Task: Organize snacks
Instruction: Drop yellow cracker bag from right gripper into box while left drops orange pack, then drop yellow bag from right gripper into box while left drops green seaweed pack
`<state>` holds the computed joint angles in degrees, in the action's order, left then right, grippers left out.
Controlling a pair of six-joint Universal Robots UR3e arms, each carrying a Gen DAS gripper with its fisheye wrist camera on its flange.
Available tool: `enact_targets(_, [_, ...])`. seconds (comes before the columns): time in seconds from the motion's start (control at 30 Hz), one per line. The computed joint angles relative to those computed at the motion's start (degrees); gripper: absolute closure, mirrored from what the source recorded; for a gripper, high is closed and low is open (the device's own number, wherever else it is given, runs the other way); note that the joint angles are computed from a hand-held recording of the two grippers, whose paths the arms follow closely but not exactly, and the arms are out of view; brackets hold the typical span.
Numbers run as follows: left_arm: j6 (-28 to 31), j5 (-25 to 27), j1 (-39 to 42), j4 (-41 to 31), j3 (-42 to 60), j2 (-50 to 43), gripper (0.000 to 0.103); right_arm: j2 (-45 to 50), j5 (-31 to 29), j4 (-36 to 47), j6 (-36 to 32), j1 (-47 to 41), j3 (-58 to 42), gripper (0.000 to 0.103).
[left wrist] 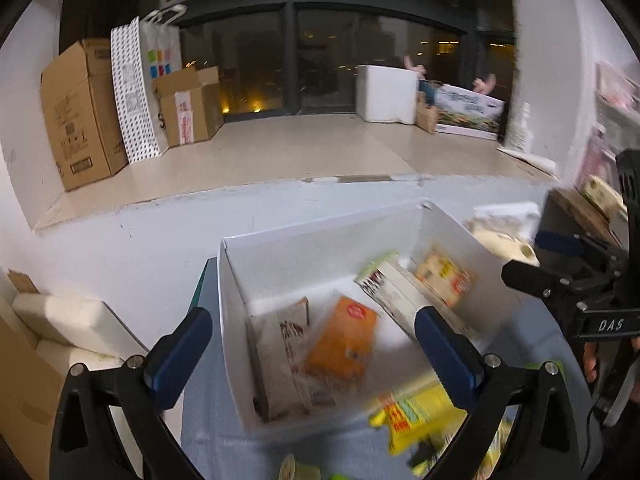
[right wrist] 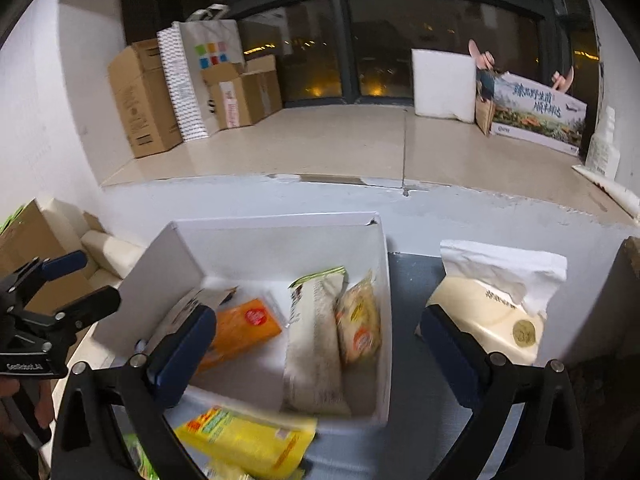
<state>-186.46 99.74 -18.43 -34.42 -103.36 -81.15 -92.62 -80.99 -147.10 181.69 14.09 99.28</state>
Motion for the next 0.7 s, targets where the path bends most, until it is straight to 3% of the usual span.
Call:
enact_targets(0.13, [0.66,-2.35,-2.37,0.34,-8.59,10.04,0.000,-12.34,1.58,-1.21,1.10,-0.09,11.55,0.000])
enact_targets(0.27, [-1.97,0.64,-8.67,-1.75,-15.72,19.68,0.000,-25.17,1.63,0.66,1.82,0.77,22.46,0.000])
enact_targets(0.4, [-9.09,6.26,-17.46,-4.63,-21.08,26.44,0.000,-34.19,-0.80,2.47,4.42,3.60,31.43,0.000])
enact_targets(0.6, [-20.11,15.16,-29.37,-6.58,-26.01,29.84,0.000,-32.93,-6.46,-0.64,7.22,11.00,36.73,0.000])
enact_targets(0.7, [-23.21,18.71,-33.19,-8.53,-27.48,30.77,0.000,-31.25,-5.58,-2.28,7.41,12.16,37.26,0.000])
